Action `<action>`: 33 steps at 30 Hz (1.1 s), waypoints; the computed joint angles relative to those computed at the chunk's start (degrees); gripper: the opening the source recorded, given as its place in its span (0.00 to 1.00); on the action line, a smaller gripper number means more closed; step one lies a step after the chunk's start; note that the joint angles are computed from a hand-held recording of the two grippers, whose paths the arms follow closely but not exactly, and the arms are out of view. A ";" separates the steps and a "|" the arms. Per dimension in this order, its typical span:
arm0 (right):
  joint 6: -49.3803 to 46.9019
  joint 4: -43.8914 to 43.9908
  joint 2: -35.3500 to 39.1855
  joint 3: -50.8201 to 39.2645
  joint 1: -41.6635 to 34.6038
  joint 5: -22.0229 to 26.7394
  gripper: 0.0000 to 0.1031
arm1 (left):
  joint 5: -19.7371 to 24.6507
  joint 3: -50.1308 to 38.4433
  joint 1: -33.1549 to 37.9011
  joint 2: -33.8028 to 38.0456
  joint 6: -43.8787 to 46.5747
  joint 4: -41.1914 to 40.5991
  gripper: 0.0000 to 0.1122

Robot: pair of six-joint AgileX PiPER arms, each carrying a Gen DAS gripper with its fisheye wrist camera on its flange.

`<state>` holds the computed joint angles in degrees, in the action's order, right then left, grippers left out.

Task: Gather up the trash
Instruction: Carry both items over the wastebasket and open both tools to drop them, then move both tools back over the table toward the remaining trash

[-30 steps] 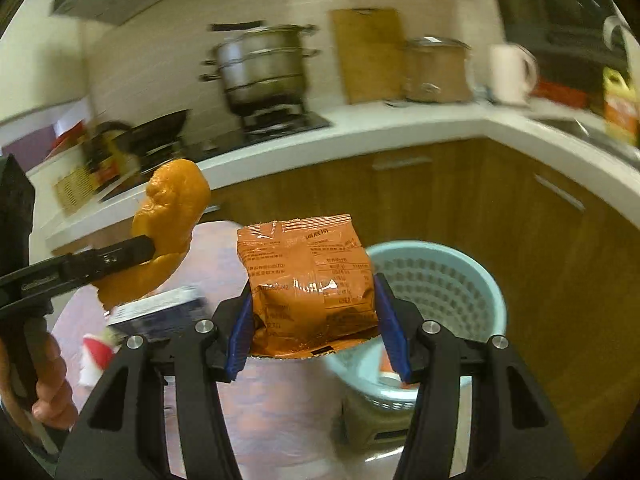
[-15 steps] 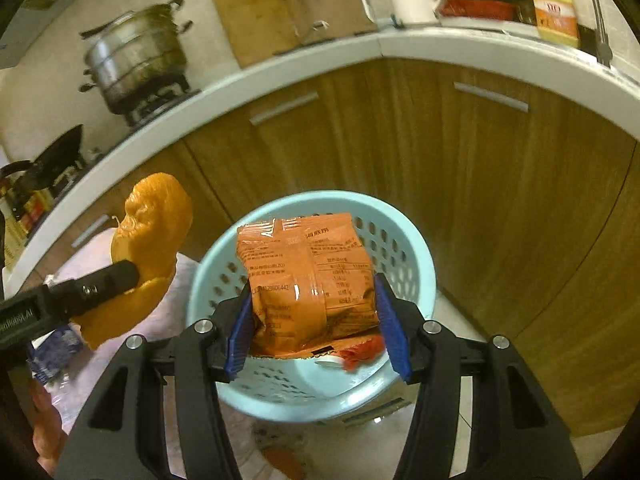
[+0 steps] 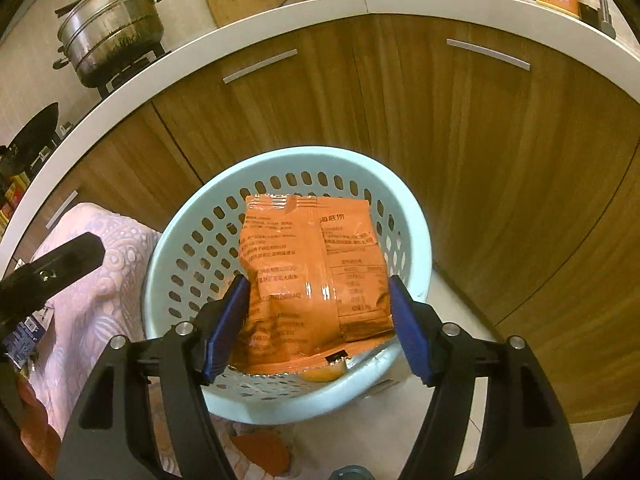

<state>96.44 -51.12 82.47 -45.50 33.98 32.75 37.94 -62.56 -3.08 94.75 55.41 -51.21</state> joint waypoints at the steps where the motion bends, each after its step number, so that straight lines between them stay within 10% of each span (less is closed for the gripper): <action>1: 0.01 -0.02 -0.46 0.07 0.29 0.29 0.64 | 0.67 0.53 0.68 -0.75 1.03 -0.92 0.56; 20: -11.58 6.34 3.56 -8.54 3.83 6.09 0.80 | 11.25 5.16 14.39 -10.38 8.92 -6.36 0.56; 33: -2.92 -2.51 2.57 -18.24 23.57 18.44 0.80 | 25.82 10.35 37.28 -21.33 20.06 -9.95 0.71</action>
<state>93.52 -53.63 85.04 -63.74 57.56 51.18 63.75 -52.21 34.20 73.41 75.47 -61.16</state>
